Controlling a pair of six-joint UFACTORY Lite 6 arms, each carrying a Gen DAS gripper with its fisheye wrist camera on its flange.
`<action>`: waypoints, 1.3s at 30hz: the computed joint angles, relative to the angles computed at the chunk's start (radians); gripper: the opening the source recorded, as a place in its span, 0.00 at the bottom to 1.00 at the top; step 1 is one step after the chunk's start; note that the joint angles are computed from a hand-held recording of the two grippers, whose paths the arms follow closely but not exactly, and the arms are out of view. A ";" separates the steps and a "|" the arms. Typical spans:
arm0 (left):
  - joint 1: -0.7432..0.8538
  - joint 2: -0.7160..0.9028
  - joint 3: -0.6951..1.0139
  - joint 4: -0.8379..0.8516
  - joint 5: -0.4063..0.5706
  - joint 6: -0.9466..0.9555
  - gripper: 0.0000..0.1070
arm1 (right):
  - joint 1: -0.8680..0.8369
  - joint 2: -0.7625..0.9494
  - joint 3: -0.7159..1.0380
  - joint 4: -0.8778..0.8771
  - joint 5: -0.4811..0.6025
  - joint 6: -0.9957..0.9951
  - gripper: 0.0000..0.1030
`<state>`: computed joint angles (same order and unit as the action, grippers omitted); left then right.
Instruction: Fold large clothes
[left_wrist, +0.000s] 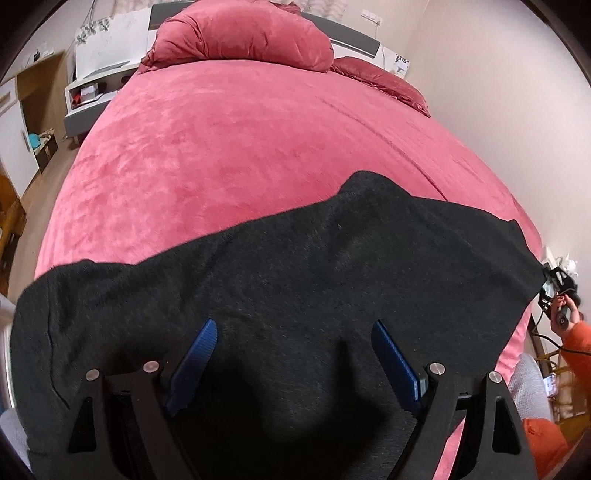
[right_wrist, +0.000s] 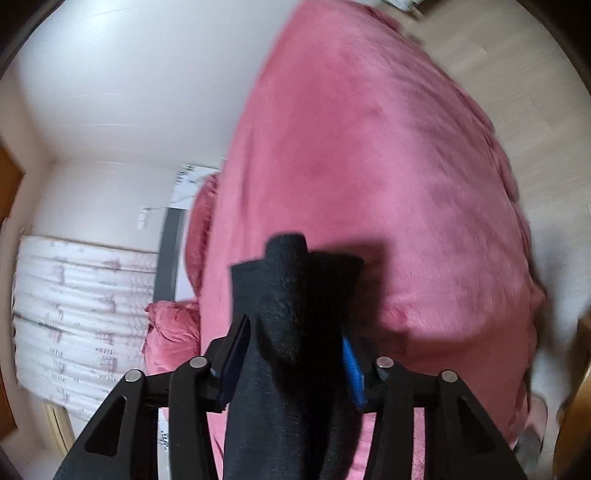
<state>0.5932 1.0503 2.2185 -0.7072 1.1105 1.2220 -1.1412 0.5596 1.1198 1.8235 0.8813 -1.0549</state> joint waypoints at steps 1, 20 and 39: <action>-0.003 -0.013 -0.022 0.000 -0.008 0.007 0.82 | 0.008 0.020 0.023 -0.031 -0.015 0.072 0.23; 0.070 -0.077 -0.142 -0.113 0.133 0.083 0.82 | 1.024 -0.373 0.469 -1.383 -0.279 0.773 0.15; 0.036 -0.217 -0.335 -0.152 0.173 0.120 0.82 | 1.377 -0.353 0.284 -1.793 -0.424 1.325 0.17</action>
